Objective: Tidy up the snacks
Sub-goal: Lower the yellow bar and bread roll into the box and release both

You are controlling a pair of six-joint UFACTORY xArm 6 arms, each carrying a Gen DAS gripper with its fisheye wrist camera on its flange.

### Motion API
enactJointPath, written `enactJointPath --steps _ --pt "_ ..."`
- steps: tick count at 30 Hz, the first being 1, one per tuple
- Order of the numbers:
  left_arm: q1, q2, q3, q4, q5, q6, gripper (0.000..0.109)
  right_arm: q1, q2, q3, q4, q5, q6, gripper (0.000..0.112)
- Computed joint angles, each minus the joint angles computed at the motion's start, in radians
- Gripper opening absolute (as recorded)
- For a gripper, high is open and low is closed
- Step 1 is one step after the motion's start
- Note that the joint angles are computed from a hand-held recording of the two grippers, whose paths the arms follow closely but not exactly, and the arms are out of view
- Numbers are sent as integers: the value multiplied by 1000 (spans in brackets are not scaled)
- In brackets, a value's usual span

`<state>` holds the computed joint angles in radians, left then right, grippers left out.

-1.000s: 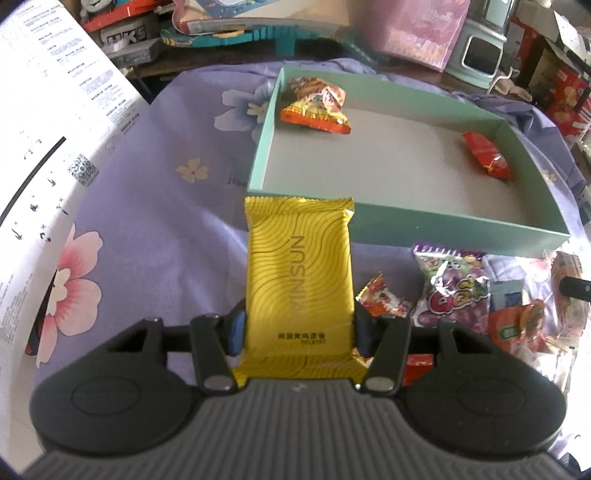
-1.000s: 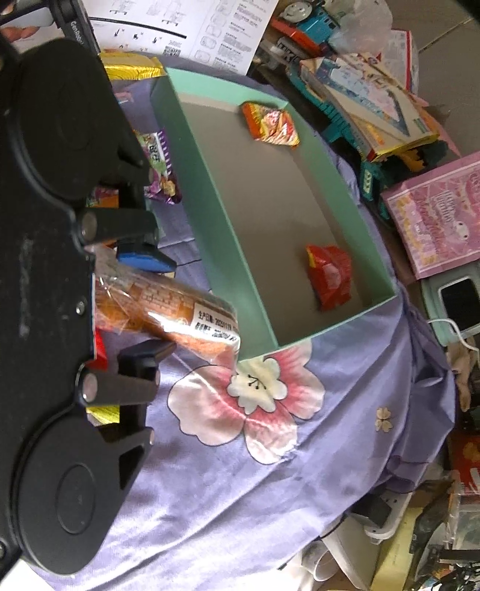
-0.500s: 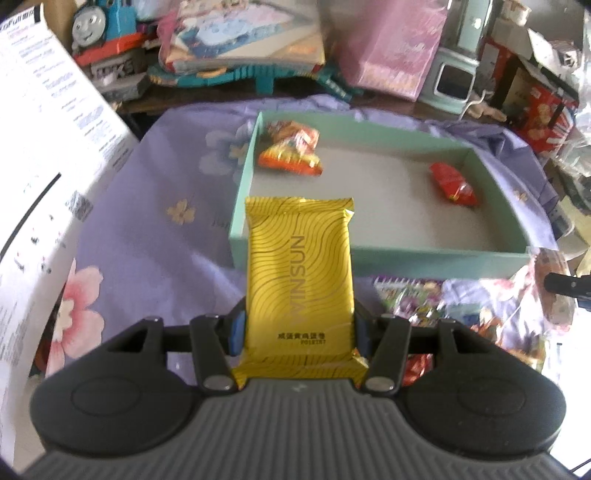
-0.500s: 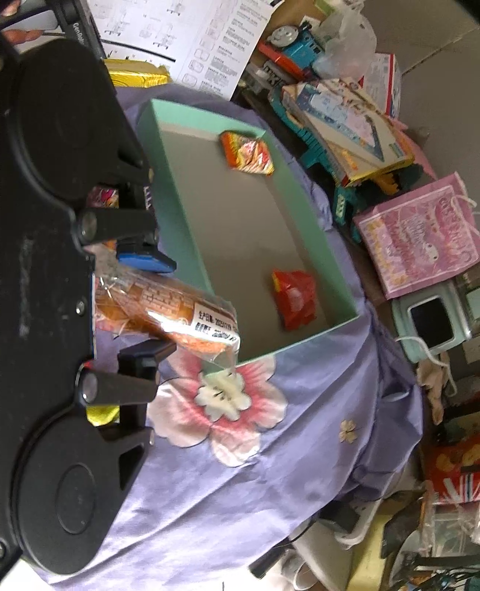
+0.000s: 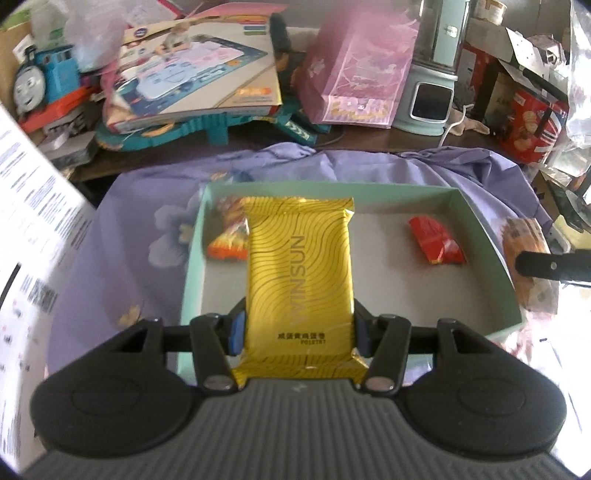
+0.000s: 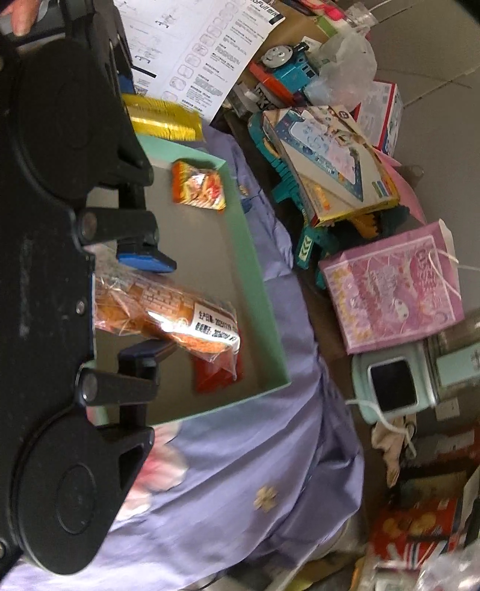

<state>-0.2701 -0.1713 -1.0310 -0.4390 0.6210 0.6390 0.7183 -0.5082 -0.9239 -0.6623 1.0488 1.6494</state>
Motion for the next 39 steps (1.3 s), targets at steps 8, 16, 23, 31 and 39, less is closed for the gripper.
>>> enactJointPath --steps 8,16,23,31,39 --pt "-58 229 -184 75 -35 -77 54 -205 162 -57 101 -218 -221 38" --pt "-72 410 -347 148 -27 -145 54 -295 309 -112 179 -336 -359 39" --pt "-89 445 -360 207 -95 -193 92 -305 349 -144 116 -329 -354 80" --pt "-93 393 -295 250 -138 -244 103 -272 284 -115 45 -279 -261 103" --pt "-85 291 -214 234 -116 -234 103 -210 233 -122 70 -190 -251 103"
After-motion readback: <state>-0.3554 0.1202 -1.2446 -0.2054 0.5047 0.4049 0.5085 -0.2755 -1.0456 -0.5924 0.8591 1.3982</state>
